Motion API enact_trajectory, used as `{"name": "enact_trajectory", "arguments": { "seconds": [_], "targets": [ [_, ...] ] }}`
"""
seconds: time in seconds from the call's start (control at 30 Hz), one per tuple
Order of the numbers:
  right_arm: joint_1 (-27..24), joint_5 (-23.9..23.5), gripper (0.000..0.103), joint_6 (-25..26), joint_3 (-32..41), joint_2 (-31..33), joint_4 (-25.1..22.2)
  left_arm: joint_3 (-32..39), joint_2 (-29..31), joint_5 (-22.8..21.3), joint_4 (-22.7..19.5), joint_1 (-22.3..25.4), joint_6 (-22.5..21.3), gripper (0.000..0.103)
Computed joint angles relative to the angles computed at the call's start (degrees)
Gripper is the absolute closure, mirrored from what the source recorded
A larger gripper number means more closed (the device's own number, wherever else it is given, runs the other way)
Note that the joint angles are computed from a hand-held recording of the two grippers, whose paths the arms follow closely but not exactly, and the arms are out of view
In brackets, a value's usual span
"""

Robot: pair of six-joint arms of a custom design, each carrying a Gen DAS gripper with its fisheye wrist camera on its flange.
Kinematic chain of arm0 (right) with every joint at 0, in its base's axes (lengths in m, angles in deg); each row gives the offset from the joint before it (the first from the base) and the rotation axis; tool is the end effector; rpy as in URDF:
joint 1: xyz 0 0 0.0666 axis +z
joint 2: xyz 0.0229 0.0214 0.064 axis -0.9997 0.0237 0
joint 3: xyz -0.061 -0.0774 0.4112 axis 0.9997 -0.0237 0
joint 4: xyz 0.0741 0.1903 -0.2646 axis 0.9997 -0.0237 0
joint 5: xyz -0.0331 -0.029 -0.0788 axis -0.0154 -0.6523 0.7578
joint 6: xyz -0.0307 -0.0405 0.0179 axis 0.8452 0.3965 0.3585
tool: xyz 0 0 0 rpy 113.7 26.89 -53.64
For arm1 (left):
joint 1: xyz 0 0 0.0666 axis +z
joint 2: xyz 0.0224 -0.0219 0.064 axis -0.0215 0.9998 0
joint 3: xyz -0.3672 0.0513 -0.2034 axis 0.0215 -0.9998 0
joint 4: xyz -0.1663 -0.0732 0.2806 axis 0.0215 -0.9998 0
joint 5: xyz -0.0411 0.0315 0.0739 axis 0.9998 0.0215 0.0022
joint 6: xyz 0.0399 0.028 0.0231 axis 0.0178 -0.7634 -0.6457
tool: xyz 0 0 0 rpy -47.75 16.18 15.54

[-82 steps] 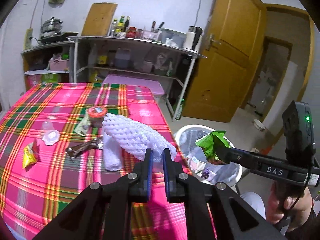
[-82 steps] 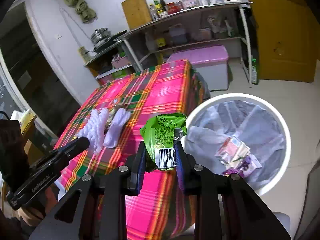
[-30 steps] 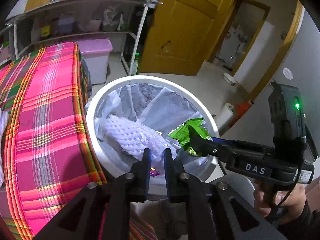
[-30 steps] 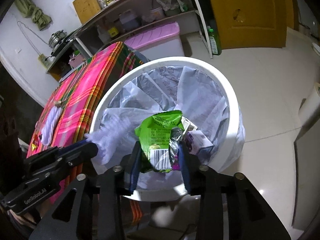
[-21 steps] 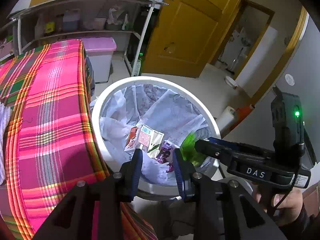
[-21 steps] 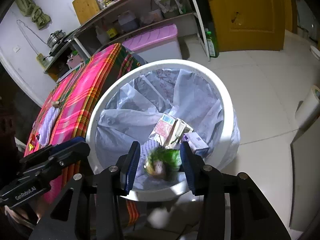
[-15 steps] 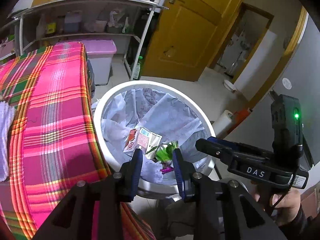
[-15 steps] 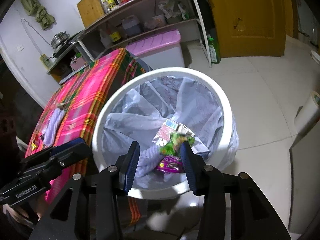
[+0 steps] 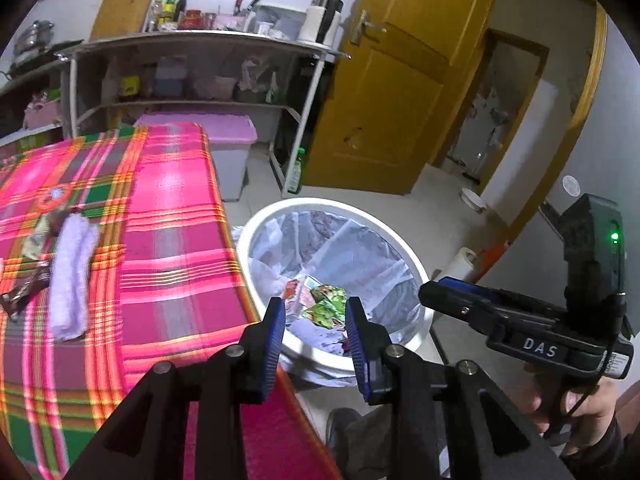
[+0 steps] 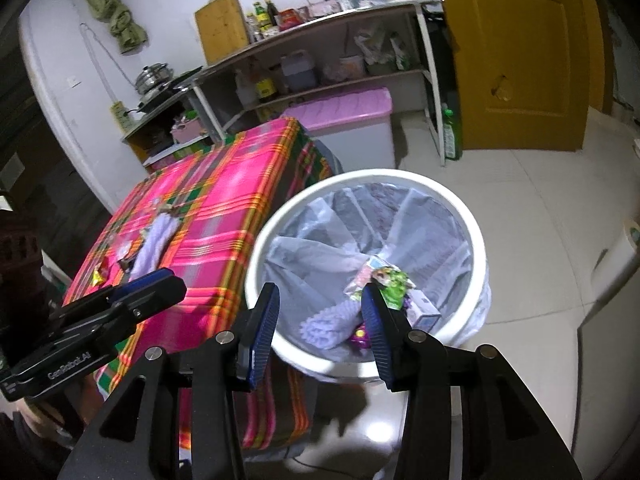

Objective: Collect trash
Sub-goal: 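Move both grippers back from the bin toward the table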

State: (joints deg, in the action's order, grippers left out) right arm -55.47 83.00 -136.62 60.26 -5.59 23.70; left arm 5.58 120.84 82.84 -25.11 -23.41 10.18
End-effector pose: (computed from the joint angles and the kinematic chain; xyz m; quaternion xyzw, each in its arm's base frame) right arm 0.2531 0.1461 0.5182 0.2375 0.8863 0.0741 0.3907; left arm 0.3874 -0.1794 0.5012 0.3529 0.8352 -0.2970 0.2994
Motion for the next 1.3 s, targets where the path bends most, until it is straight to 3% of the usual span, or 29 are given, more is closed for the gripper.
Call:
{"name": "enact_trajectory", "arguments": {
  "seconds": [0.67, 1.3],
  "targets": [
    [6.90, 2.37, 0.059, 2.25, 5.78, 4.11, 0.85, -3.97, -6.68, 0.04, 1.99, 8.37, -1.09, 0.072],
    [7.60, -2.10, 0.059, 7.00, 9.12, 9.30, 4.11, -5.84, -7.48, 0.18, 4.13, 16.33, -0.57, 0.072]
  ]
}}
